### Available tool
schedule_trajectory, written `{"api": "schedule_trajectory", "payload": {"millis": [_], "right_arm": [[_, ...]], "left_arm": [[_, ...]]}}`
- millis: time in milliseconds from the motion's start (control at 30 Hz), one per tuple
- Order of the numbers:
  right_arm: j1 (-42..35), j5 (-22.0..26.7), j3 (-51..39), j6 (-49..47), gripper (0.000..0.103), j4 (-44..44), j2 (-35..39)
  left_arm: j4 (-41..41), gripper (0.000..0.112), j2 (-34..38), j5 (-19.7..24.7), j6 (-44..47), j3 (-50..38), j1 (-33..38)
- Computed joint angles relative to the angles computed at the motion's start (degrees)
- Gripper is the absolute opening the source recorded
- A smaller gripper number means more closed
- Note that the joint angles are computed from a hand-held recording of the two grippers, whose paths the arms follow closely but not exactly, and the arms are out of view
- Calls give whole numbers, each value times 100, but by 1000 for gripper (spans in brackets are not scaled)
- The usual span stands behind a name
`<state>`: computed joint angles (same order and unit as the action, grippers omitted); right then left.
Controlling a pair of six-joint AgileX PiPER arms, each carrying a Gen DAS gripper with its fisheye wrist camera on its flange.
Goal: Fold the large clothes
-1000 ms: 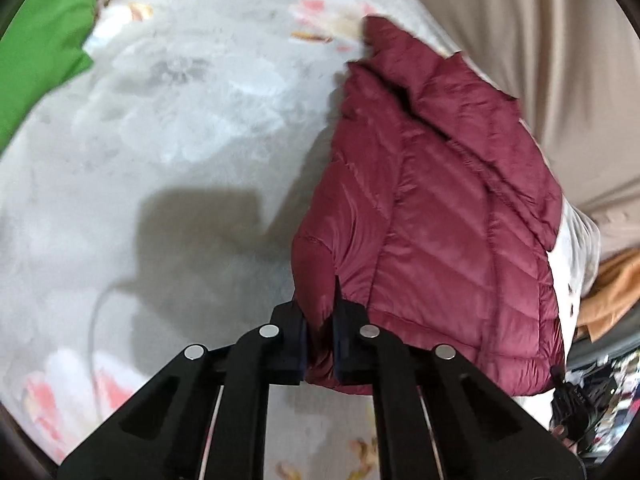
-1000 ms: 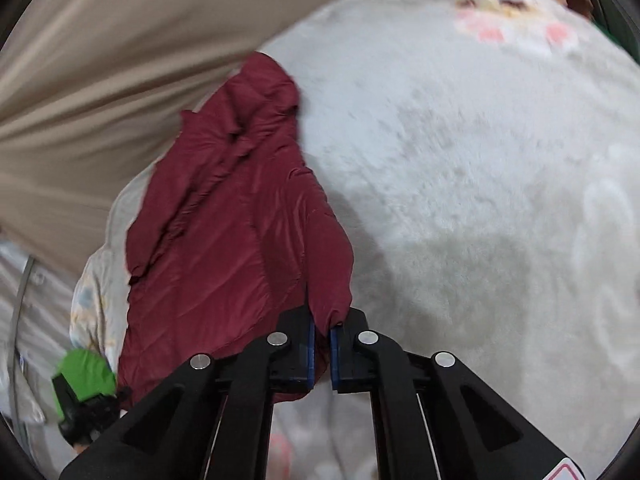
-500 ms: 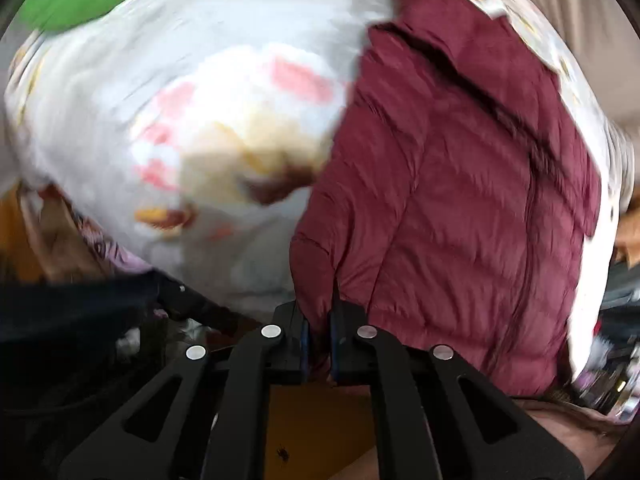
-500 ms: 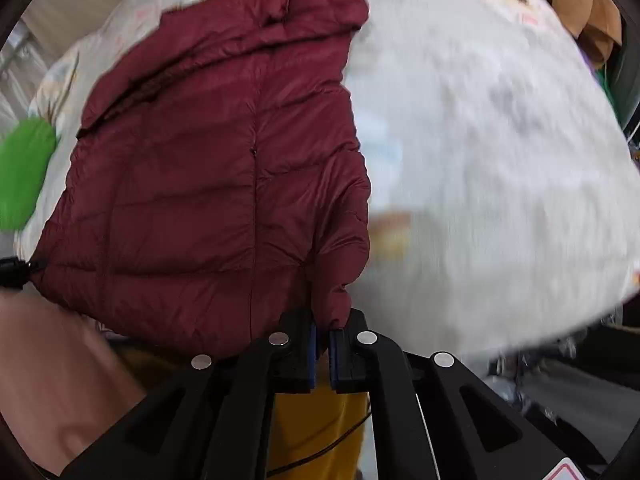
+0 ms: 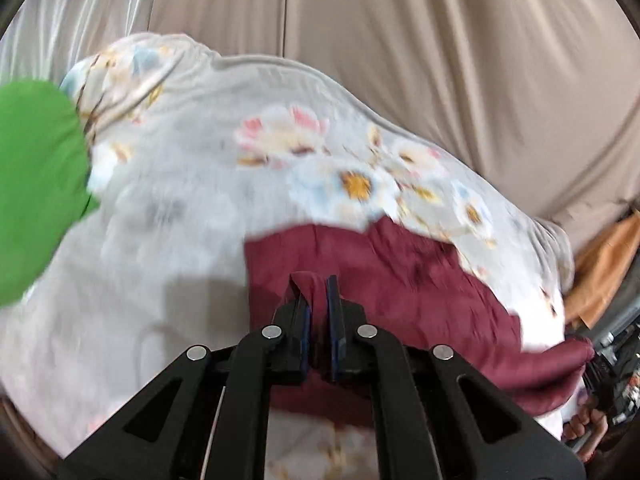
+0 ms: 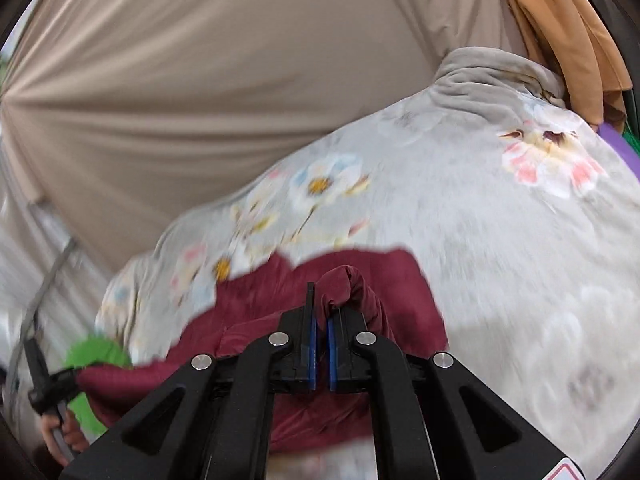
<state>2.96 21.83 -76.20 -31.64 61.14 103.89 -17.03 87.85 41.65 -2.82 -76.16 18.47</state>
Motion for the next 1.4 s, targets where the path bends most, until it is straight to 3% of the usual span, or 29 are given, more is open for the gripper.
{"api": "schedule_trajectory", "payload": {"millis": [133, 200, 367, 467, 567, 633, 667, 700, 767, 800, 867, 967, 1067, 1133, 1200, 1233, 1300, 1400], "right_arm": [[208, -95, -1367, 1780, 4, -1550, 1084], [317, 165, -2265, 2839, 4, -2571, 1749], [475, 667, -3461, 3961, 5, -3589, 2717], [489, 832, -3868, 4205, 8, -3818, 3047], [366, 164, -3048, 3637, 17, -2800, 2568], [349, -705, -2057, 3064, 37, -1951, 1924], [350, -1060, -1568, 2617, 44, -1467, 1534], [358, -1185, -1308, 2075, 44, -985, 1307], [425, -1045, -951, 1259, 40, -524, 898], [524, -964, -813, 928, 36, -395, 737], [886, -650, -633, 507, 27, -566, 495], [1625, 10, -679, -45, 11, -681, 553], [2362, 453, -1013, -3, 4, -1150, 1070], [2621, 654, -1330, 569, 4, -1878, 1414], [2767, 501, -1317, 1200, 2, -2880, 1587], [2699, 371, -1163, 1310, 0, -3080, 1570], [2256, 190, -734, 2059, 0, -3590, 1412], [1500, -83, -15, 3296, 0, -4632, 1060]], "left_arm": [[473, 6, 1500, 84, -545, -1383, -241], [964, 6, 2242, 204, -932, -2052, -406], [1476, 7, 3699, 625, -1417, -3284, -540], [1446, 9, 4114, 530, -1392, -3517, -501], [1186, 11, 3999, 154, -1241, -3234, -414], [558, 16, 3657, 46, -1000, -2962, -182], [462, 22, 3453, -39, -1018, -2826, -129], [594, 41, 3137, -293, -1249, -2546, -109], [1529, 67, 2254, -1081, -1965, -1756, -83], [1995, 69, 1997, -1245, -2359, -1579, -117], [2240, 69, 1442, -1260, -2559, -1369, -139], [1004, 68, 962, -1178, -1349, -1011, -367], [-132, 65, 1000, -668, -11, -600, -943], [75, 58, 1297, -520, -45, -295, -1475], [455, 49, 1682, -418, -409, -48, -1847], [575, 49, 1688, -585, -536, 154, -1889], [1003, 49, 1564, -948, -829, 625, -1859], [1293, 49, 1373, -901, -955, 931, -1426]]}}
